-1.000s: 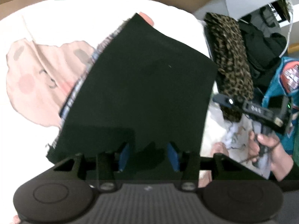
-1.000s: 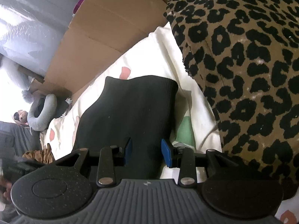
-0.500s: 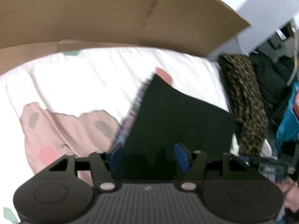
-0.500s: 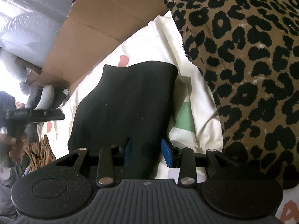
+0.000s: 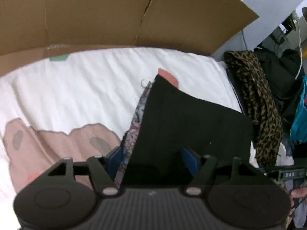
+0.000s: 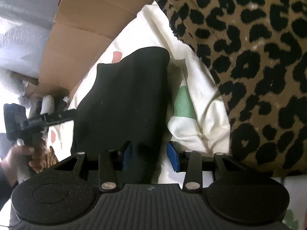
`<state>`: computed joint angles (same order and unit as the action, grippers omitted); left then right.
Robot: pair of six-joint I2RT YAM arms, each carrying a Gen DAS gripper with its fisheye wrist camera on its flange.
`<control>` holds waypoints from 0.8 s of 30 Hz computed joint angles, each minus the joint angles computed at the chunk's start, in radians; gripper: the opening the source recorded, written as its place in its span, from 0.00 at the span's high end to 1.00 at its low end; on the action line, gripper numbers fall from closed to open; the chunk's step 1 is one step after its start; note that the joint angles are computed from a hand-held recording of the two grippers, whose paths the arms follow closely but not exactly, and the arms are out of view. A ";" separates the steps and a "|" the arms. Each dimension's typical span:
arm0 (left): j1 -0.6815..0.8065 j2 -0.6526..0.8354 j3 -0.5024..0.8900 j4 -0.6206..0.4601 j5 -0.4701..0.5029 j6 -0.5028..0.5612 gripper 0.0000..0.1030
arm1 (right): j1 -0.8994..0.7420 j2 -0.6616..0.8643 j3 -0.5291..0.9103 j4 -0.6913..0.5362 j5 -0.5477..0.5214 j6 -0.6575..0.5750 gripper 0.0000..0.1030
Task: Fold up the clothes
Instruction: 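Lower the pants onto the blanket with the left tool while the right tool opens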
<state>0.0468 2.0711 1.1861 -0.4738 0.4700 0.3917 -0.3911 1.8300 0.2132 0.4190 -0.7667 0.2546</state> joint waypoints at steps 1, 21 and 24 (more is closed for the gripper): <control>0.003 0.010 0.002 0.006 -0.001 0.003 0.31 | 0.003 0.037 -0.001 0.042 -0.013 0.034 0.54; 0.079 0.144 0.123 -0.042 0.101 -0.004 0.45 | 0.050 0.221 0.017 0.309 -0.089 0.266 0.53; 0.086 0.186 0.153 -0.064 0.128 -0.012 0.40 | 0.074 0.249 0.017 0.377 -0.073 0.292 0.53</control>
<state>0.1331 2.2569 1.3395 -0.5375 0.5984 0.3796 -0.3170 2.0789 0.2302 0.7965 -0.8396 0.5463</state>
